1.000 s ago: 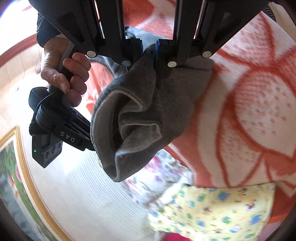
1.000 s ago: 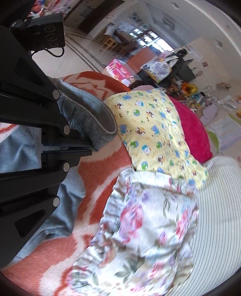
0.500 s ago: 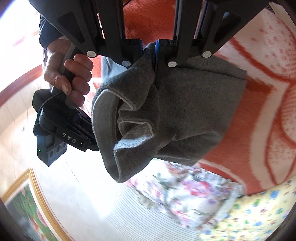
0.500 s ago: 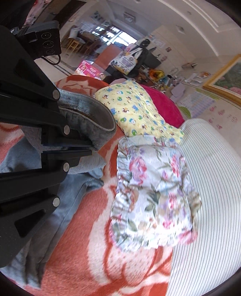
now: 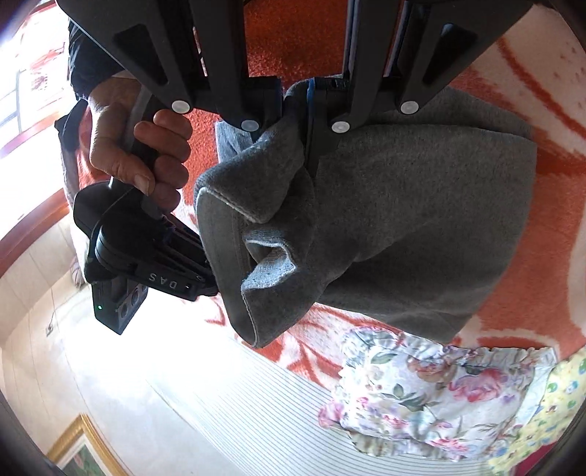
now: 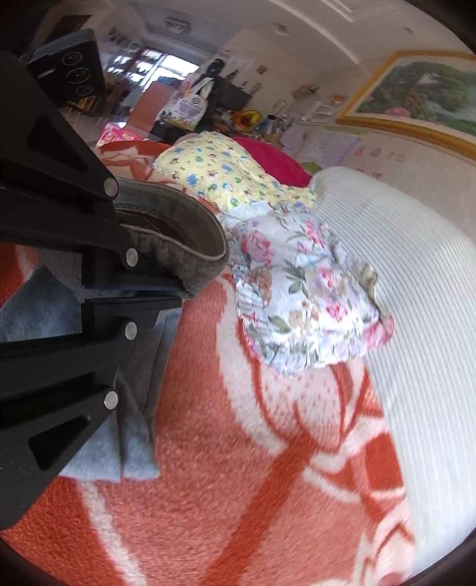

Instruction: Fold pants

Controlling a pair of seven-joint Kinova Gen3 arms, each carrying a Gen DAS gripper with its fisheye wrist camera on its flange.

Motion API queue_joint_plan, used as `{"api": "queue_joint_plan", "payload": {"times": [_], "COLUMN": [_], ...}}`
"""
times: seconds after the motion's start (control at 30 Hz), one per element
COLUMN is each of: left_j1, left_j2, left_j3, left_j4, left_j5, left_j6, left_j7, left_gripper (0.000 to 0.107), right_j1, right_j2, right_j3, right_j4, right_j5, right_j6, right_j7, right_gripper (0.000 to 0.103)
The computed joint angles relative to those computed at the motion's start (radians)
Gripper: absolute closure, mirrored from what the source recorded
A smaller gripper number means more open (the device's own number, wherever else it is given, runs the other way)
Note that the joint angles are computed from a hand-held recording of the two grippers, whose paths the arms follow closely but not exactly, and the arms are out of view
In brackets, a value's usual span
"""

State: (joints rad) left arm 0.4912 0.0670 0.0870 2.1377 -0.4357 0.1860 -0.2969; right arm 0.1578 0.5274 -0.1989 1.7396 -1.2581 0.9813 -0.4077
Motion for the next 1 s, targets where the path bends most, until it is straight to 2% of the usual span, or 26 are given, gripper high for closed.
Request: {"api": "queue_joint_plan", "payload": {"times": [0.1, 0.27, 0.37, 0.63, 0.7, 0.77, 0.8, 0.87, 0.93, 1.0], "left_j1": [0.023, 0.129, 0.140, 0.240, 0.292, 0.329, 0.328, 0.312, 0.280, 0.255], "left_j2": [0.034, 0.093, 0.125, 0.201, 0.214, 0.225, 0.227, 0.223, 0.212, 0.195], "left_j3": [-0.013, -0.078, -0.081, -0.160, -0.205, -0.235, -0.232, -0.213, -0.187, -0.160], "left_j4": [-0.027, -0.080, -0.099, -0.147, -0.159, -0.169, -0.170, -0.163, -0.140, -0.118], "left_j5": [-0.019, -0.097, -0.069, -0.065, -0.083, -0.106, -0.105, -0.087, -0.054, -0.018], "left_j6": [0.006, 0.044, 0.047, 0.051, 0.057, 0.065, 0.061, 0.043, -0.003, -0.040], "left_j7": [0.009, 0.081, 0.054, 0.045, 0.061, 0.076, 0.070, 0.047, 0.003, -0.048], "left_gripper": [0.101, 0.100, 0.100, 0.100, 0.099, 0.096, 0.090, 0.084, 0.067, 0.061], "right_j1": [0.020, 0.037, 0.036, 0.055, 0.053, 0.059, 0.058, 0.061, 0.076, 0.091], "right_j2": [0.011, 0.012, 0.017, 0.034, 0.027, 0.020, 0.010, -0.006, -0.021, -0.041], "right_j3": [0.006, 0.018, 0.030, 0.033, 0.034, 0.033, 0.035, 0.038, 0.041, 0.042], "right_j4": [0.007, 0.021, 0.024, 0.025, 0.034, 0.042, 0.051, 0.069, 0.091, 0.116], "right_j5": [-0.013, -0.019, 0.001, 0.035, 0.042, 0.047, 0.045, 0.038, 0.021, 0.001], "right_j6": [0.003, 0.003, -0.017, -0.059, -0.090, -0.111, -0.134, -0.176, -0.205, -0.227], "right_j7": [0.001, 0.010, -0.007, -0.052, -0.068, -0.082, -0.090, -0.106, -0.123, -0.119], "right_gripper": [0.100, 0.100, 0.100, 0.100, 0.099, 0.096, 0.096, 0.096, 0.096, 0.095]}}
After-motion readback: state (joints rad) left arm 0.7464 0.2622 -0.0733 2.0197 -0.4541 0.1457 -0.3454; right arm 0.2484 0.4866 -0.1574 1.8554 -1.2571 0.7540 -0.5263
